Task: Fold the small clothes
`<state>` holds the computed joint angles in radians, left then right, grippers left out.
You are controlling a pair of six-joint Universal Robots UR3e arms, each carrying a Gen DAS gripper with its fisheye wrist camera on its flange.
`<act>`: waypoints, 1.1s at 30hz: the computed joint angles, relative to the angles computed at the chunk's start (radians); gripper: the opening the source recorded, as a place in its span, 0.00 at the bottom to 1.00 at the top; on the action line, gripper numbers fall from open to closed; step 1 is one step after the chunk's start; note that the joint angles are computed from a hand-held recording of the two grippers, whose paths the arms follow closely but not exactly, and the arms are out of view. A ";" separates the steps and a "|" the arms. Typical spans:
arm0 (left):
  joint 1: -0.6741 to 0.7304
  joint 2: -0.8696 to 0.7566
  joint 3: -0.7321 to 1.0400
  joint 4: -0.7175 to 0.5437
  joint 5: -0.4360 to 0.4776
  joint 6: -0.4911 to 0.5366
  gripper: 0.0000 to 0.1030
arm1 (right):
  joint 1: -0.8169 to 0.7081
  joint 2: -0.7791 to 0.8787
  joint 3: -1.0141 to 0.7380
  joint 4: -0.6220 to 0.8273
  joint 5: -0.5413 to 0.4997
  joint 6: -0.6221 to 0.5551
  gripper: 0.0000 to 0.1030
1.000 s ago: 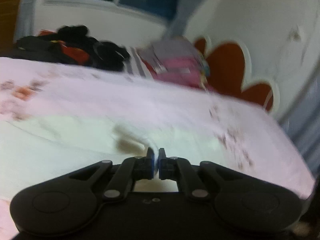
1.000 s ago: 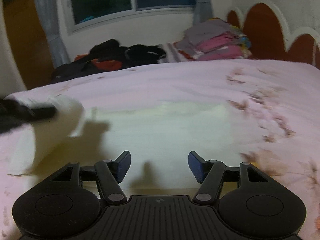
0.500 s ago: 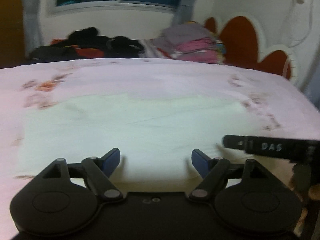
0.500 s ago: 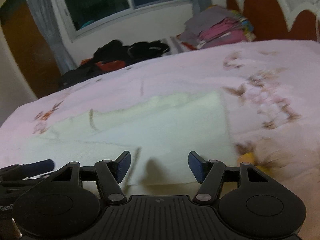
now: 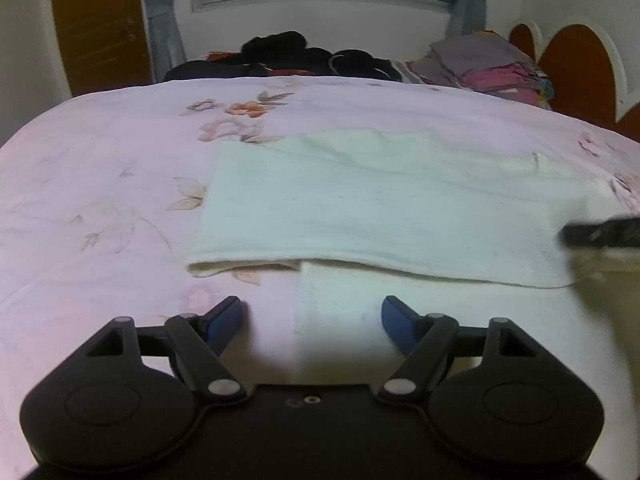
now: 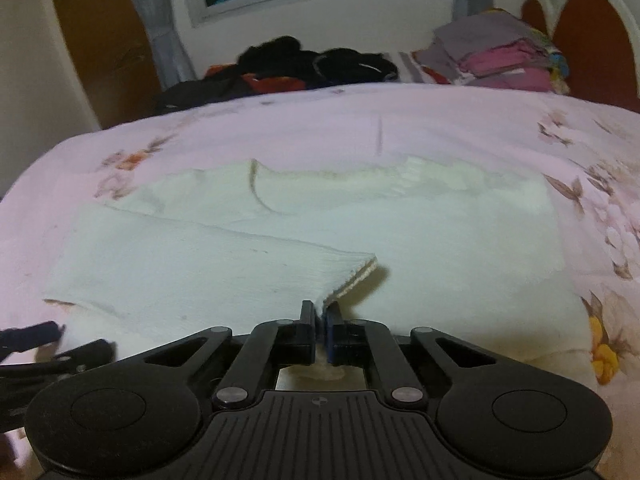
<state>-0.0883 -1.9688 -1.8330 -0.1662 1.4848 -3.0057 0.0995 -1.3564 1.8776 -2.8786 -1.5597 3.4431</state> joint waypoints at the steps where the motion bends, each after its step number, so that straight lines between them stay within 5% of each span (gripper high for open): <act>1: 0.003 -0.003 0.002 0.004 0.002 -0.004 0.77 | -0.003 -0.022 0.011 -0.021 -0.008 -0.009 0.04; 10: 0.014 -0.058 0.062 0.032 0.026 -0.056 0.75 | -0.150 -0.192 0.041 0.057 0.025 -0.110 0.04; 15: 0.029 -0.072 0.061 0.082 0.013 -0.073 0.51 | -0.244 -0.225 0.141 0.084 0.054 -0.131 0.04; 20: 0.022 -0.071 0.029 0.145 -0.017 -0.041 0.17 | -0.303 -0.199 0.213 0.051 0.089 -0.141 0.04; 29: 0.029 -0.056 0.040 0.092 -0.030 -0.059 0.15 | -0.263 -0.188 0.249 -0.026 -0.050 -0.095 0.04; 33: 0.053 0.016 0.027 0.036 -0.081 -0.056 0.24 | -0.259 -0.221 0.260 -0.063 -0.055 -0.078 0.04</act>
